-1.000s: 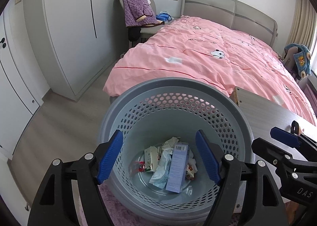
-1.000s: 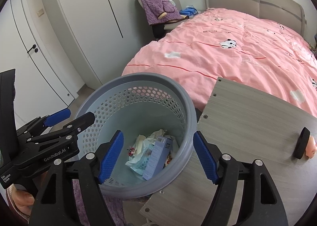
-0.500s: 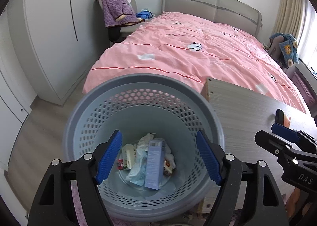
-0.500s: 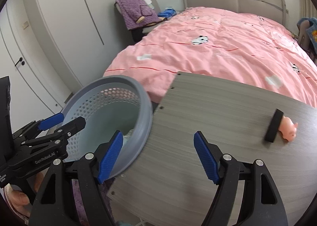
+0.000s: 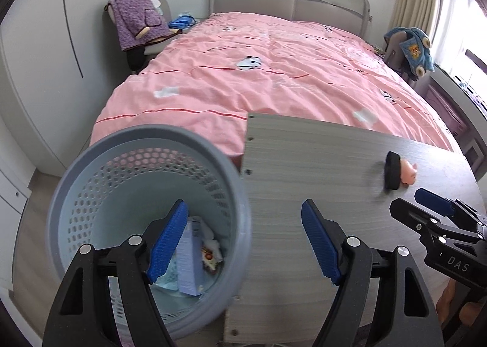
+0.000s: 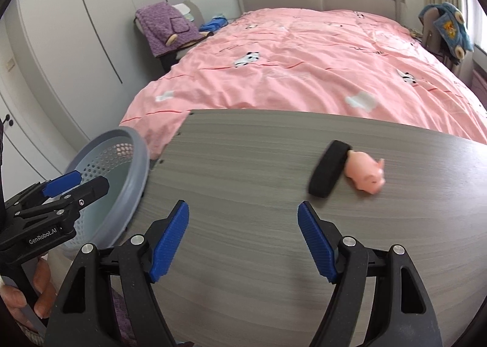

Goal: Collect trash
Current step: 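Grasp the pink toy pig with the right gripper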

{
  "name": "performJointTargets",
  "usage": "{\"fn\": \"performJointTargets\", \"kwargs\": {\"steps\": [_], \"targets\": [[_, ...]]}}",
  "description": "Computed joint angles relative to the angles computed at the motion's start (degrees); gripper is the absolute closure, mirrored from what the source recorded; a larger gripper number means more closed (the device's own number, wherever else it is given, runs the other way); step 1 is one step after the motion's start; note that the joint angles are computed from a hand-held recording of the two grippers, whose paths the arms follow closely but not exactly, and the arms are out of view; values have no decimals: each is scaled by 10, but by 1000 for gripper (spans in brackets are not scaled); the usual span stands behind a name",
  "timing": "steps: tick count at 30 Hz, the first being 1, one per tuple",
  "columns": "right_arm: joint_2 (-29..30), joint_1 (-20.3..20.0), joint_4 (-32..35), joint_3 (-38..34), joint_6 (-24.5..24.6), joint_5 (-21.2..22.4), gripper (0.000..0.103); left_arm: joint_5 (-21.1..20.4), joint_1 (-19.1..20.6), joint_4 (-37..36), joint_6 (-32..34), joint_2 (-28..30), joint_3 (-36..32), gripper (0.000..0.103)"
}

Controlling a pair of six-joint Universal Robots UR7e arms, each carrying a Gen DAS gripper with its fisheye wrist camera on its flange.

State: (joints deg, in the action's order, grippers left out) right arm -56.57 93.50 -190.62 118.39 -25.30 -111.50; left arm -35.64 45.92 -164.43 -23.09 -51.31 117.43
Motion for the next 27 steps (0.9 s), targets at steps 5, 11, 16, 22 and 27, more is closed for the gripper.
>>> {"fn": "performJointTargets", "kwargs": {"steps": [5, 11, 16, 22, 27], "targets": [[-21, -32, -2, 1, -5, 5, 30, -7, -6, 12, 12, 39, -37, 29], [-27, -62, -4, -15, -20, 4, 30, -17, -7, 32, 24, 79, -84, 29], [-18, -81, 7, -44, -38, 7, 30, -25, -4, 41, 31, 107, -115, 29], [6, -89, 23, -79, -55, 3, 36, -25, -1, 59, 28, 127, -136, 29], [19, -90, 40, -97, -60, -6, 43, -28, 5, 69, 24, 138, -151, 29]]}}
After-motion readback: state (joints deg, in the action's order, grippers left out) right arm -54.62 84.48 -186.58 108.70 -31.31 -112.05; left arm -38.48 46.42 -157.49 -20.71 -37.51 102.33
